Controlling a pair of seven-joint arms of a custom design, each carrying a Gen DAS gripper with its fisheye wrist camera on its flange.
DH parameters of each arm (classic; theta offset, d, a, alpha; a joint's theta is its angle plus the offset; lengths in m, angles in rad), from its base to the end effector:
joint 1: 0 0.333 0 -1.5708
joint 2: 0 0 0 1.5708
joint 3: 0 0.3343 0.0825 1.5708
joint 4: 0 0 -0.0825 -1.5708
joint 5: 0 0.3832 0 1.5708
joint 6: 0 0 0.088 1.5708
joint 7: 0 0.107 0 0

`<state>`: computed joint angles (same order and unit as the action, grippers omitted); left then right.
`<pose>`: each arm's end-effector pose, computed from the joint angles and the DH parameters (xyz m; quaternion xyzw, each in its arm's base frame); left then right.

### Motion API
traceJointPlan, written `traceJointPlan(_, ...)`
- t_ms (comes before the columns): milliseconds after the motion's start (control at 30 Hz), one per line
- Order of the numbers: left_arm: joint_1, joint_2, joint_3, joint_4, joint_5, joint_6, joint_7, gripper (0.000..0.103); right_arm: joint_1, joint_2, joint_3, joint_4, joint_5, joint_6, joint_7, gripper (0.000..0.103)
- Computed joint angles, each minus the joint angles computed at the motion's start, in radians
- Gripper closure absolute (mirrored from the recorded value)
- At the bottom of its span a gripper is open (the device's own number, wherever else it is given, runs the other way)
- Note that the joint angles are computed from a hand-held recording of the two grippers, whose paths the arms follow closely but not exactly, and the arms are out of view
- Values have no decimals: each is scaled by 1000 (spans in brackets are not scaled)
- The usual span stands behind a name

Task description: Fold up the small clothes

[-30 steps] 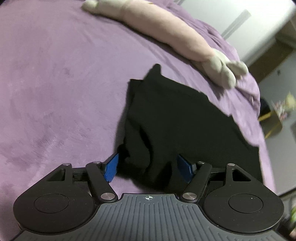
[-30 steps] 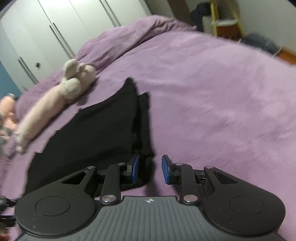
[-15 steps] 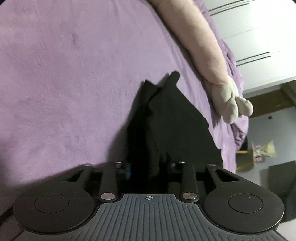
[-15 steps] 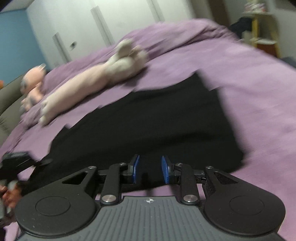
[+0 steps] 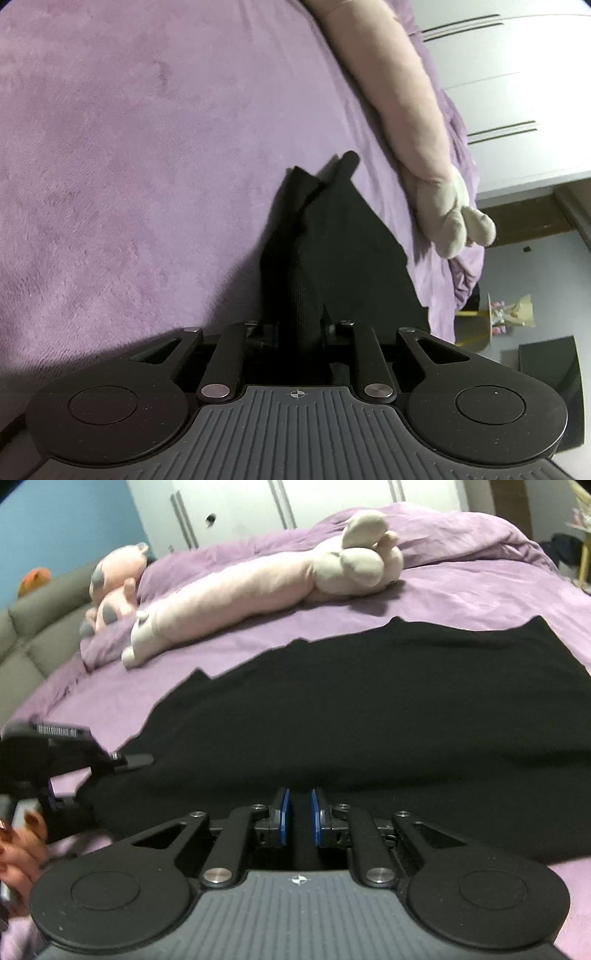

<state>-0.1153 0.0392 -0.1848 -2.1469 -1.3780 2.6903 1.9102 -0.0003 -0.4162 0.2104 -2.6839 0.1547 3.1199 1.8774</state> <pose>0.5538 -0.1371 0.4375 0.7687 -0.4485 0.4309 0.1492 0.4184 0.0809 0.4815 -0.5667 0.7141 -0.2143 0.3507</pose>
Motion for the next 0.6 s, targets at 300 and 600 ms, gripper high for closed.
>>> traceJointPlan(300,-9,-9,-4,12,138,20,-90,83,-134,-129,50,-61,-79,-116,111,93)
traceJointPlan(600,-31,-19,-11,23,554,58,-378,84,-212,-233,36,-103,-110,-166,206,94)
